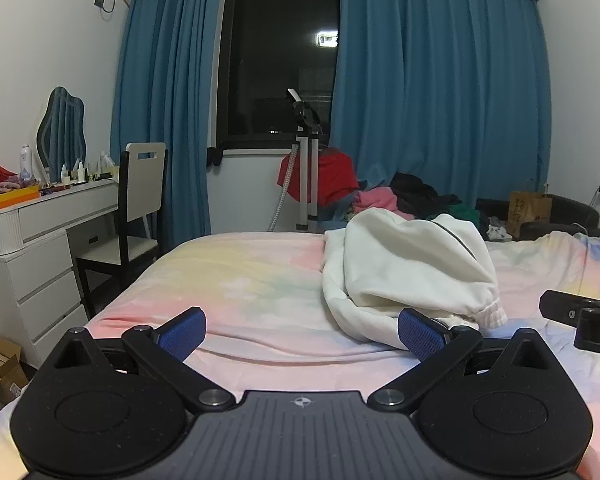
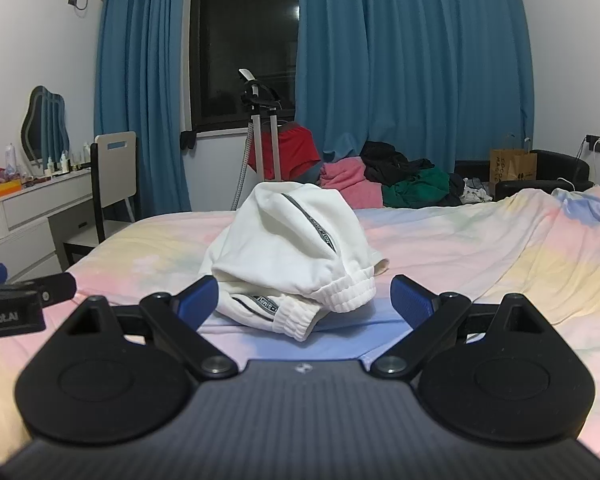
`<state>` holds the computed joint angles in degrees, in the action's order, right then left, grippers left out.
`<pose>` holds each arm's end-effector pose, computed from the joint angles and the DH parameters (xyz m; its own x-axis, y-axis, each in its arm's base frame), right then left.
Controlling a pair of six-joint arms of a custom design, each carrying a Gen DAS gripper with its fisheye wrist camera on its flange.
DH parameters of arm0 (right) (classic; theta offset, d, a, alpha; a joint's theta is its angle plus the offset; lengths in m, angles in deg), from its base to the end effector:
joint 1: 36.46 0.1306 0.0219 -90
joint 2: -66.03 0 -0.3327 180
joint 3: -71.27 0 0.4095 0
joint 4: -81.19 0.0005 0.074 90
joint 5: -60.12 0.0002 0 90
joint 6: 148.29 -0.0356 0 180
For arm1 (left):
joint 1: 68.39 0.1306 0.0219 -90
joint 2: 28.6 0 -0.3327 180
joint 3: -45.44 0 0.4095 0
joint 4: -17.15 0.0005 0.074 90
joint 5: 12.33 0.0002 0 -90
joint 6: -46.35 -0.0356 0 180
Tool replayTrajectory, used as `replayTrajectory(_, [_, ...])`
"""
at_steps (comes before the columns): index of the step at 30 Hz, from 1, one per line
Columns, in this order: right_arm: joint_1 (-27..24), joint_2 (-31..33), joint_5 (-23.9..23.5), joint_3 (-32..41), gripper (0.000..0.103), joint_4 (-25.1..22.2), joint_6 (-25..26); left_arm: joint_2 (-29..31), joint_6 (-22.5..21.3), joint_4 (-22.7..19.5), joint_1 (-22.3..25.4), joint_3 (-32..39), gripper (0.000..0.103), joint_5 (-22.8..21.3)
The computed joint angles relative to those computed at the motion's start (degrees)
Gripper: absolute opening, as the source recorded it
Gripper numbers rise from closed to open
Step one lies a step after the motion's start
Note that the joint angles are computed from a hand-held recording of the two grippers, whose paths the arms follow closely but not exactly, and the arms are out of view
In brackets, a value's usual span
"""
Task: Fold clothes
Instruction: 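Move both tools toward the white sweatpants on the bed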
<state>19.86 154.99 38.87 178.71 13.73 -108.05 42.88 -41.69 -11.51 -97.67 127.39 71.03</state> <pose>0.2837 0.3651 0.5273 -0.2416 0.1364 -0.9607 0.3437 0.9379 0.0468 0.3705 -0.2036 0.4862 -0.2855 0.1211 -0.9507 0.3804 0.9248 0.0036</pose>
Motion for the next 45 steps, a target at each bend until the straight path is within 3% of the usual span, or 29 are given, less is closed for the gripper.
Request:
replayTrajectory(12, [0.3,1.02,-0.03,1.44,0.094,-1.98,-1.19,-1.43,-0.67,1.08,-0.01,-1.41,0.103,0.02])
replayTrajectory(18, [-0.07,0.55,-0.27,0.09,0.094,0.47,0.39,-0.85,-1.23,0.89,-0.19,-0.67,0.103,-0.34])
replayTrajectory(45, [0.07,0.85,-0.51,0.57,0.094,0.22,0.86,-0.54,-1.44,1.45,-0.3,-1.47,0.103,-0.6])
